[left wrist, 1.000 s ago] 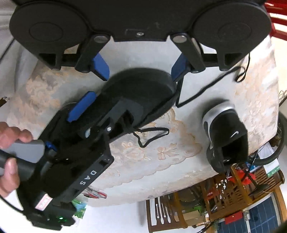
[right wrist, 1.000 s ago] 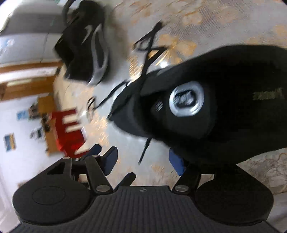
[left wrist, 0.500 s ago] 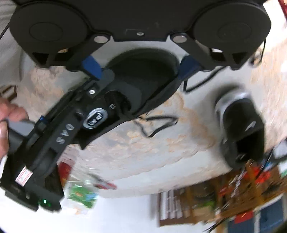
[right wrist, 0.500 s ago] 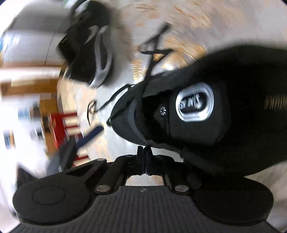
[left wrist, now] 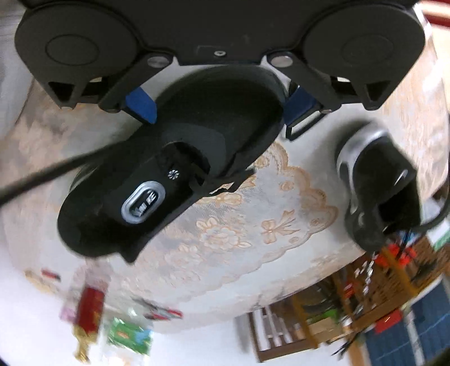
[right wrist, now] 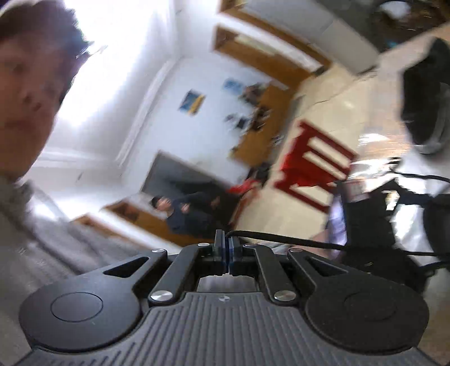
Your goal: Lace up shoes with both hands
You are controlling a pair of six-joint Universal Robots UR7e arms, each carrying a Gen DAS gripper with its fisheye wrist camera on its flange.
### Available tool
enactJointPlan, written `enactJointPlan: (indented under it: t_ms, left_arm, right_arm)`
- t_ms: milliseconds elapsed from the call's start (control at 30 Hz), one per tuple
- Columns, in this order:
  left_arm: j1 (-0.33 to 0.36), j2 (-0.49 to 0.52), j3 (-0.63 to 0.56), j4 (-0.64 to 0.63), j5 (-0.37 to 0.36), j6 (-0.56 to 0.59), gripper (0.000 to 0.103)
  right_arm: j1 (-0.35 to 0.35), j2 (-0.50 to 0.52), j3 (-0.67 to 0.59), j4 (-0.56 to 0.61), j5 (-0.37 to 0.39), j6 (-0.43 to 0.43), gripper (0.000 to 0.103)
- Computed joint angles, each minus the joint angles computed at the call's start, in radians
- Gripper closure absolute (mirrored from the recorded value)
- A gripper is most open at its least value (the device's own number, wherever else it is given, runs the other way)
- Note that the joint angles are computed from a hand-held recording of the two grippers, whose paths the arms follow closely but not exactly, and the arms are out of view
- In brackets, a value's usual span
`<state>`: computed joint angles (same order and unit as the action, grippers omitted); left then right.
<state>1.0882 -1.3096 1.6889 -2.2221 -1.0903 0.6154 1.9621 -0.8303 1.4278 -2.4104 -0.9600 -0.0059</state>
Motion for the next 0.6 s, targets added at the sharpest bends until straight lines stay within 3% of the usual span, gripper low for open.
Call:
enactJointPlan:
  t_ms: [133, 267, 367, 467, 567, 600]
  left_arm:
    - [-0.03, -0.098, 0.018, 0.074, -0.012, -0.122, 0.006]
    - [-0.02, -0.164, -0.057, 0.291, -0.071, -0.38, 0.006]
    - [-0.033, -0.209, -0.105, 0.394, -0.107, -0.548, 0.01]
    - [-0.049, -0.195, -0.135, 0.41, -0.188, -0.718, 0.01]
    - [-0.083, -0.149, -0.131, 0.44, -0.203, -0.803, 0.01]
    - [-0.106, -0.132, -0.122, 0.467, -0.166, -0.808, 0.01]
  right_arm:
    - [0.018, -0.05, 0.026, 0.067, -0.046, -0.043, 0.099]
    - [-0.008, -0.105, 0.127, 0.037, -0.028, -0.04, 0.099]
    - [-0.016, -0.148, 0.19, 0.066, -0.039, -0.083, 0.099]
    - [-0.016, -0.181, 0.232, 0.116, -0.035, -0.139, 0.099]
    - [0.001, -0.203, 0.267, 0.156, -0.079, -0.19, 0.099]
    - [0.011, -0.217, 0.283, 0.153, -0.106, -0.198, 0.099]
